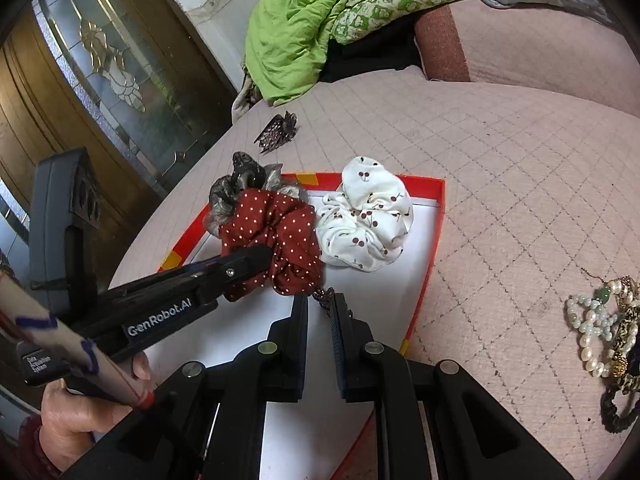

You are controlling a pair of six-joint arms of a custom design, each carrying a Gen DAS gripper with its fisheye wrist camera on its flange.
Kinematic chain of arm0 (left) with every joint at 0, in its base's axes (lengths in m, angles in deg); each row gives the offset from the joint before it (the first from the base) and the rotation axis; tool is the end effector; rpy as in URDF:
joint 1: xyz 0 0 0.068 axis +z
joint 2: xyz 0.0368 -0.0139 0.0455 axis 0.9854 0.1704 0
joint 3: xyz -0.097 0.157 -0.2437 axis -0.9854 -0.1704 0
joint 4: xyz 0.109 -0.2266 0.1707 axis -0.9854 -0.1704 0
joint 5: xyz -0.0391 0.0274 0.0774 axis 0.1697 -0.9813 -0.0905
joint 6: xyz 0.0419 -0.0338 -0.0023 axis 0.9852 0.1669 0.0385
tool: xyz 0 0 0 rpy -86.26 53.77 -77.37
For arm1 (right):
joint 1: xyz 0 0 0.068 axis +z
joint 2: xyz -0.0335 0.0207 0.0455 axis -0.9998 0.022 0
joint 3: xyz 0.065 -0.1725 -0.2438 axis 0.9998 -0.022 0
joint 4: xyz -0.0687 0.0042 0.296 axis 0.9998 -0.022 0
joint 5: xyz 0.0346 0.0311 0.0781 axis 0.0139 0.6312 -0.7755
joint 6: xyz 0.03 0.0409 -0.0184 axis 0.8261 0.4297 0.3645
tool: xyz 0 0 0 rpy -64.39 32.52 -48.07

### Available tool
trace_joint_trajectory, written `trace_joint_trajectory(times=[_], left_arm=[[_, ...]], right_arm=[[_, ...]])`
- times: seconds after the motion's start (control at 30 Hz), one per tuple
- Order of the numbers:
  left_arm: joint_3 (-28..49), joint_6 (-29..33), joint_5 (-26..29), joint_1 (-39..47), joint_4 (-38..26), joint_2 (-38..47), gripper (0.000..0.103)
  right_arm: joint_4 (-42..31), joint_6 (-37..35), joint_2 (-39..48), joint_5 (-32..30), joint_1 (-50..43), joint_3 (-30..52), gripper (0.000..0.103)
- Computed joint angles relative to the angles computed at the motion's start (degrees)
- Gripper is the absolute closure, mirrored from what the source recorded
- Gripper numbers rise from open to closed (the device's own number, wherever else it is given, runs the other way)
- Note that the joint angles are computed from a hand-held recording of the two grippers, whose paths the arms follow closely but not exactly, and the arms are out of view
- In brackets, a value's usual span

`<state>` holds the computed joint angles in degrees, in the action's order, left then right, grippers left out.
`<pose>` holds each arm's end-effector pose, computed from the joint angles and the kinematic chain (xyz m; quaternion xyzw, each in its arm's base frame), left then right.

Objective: Organize jewelry
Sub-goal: 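Lower both items into the box and open both tools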

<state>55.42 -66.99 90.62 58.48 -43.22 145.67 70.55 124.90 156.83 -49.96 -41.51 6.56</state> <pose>0.2465 -0.1000 0.0865 0.0361 0.9347 -0.1427 0.3236 0.2119 0.2248 0.0753 -0.0672 0.9053 0.2508 0.3362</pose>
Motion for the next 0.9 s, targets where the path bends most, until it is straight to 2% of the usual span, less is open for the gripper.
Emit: trace_joint_trajectory(times=[0.23,0.53,0.7,0.9], left_arm=[[-0.01,-0.26,-2.52,-1.18,0.45,-0.24,0.07],[-1.81,-0.47,-7.0,-4.05,0.92,-3.61,0.067],[-3.22,-0.47,-13.74,-7.47,1.32,-6.54,0.06],[-3.72,-0.57,-18.66,-10.32,1.23,-8.04,0.06]], right_arm=[[1.09,0.61,-1.62,0.65,-0.36,-1.83,0.09],[2.05,0.97,-4.54,0.2,-1.83,-3.91,0.09],[2.69,1.11,-6.73,0.68,-2.52,-5.89,0.09],[2.51,1.34,-9.33,0.51,-4.04,-7.99,0.09]])
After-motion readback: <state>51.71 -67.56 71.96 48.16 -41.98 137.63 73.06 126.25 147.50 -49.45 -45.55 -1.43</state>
